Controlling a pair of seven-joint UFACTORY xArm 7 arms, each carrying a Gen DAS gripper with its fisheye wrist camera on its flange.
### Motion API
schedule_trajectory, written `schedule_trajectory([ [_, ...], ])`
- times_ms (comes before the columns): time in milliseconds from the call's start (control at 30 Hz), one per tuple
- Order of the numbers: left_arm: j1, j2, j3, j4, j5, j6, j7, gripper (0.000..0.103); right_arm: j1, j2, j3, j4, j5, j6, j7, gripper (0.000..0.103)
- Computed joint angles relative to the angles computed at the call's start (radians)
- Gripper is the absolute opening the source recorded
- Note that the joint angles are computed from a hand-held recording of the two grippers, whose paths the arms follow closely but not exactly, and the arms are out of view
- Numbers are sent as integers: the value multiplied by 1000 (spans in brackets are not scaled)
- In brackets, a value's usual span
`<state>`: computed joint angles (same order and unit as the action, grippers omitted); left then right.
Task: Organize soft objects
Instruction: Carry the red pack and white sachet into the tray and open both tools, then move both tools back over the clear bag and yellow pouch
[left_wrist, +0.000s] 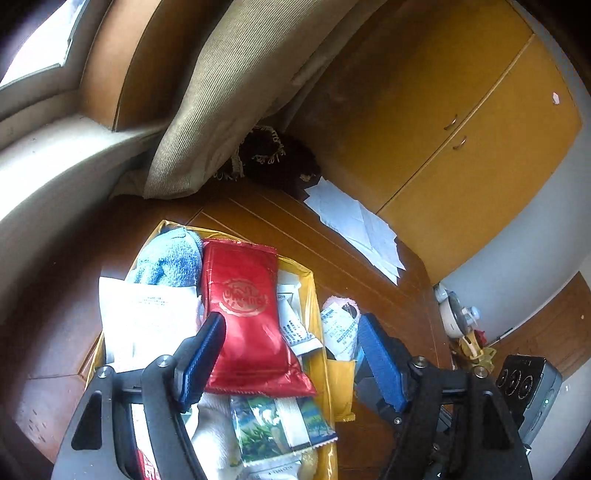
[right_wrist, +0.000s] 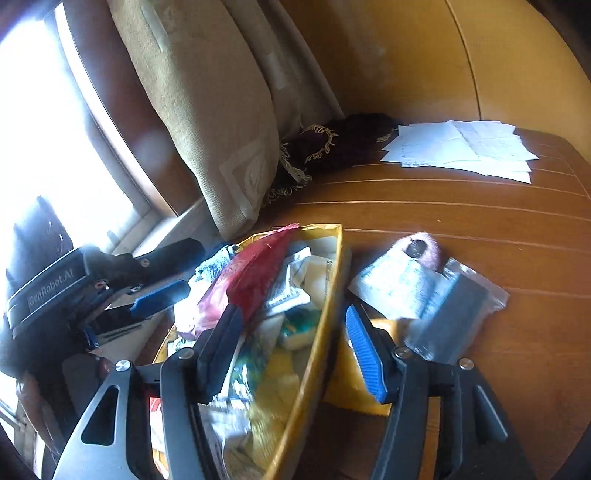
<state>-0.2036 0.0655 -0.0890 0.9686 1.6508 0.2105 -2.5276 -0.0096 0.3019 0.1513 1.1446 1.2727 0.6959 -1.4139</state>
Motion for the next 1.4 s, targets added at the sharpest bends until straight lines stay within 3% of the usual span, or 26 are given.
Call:
schedule_trajectory([
  [167, -71, -26, -52, -13, -96, 130, 73, 79, -66, -31, -42, -39, 9, 105, -40, 65],
  [433, -173, 49, -78, 71, -214, 207, 199, 79, -126, -50, -95, -74, -33, 182, -36, 65],
  [667, -248, 132, -50, 150, -368, 210, 335, 79, -172, -38, -117, -73, -53, 212, -34, 65],
  [933, -313, 178, -11, 200, -468, 210, 444, 79, -209, -19, -124, -56, -74, 230, -9, 65],
  [1400, -349, 213, 46, 217, -538, 169, 522, 79, -218, 29, -102, -15, -95, 200, 44, 65],
])
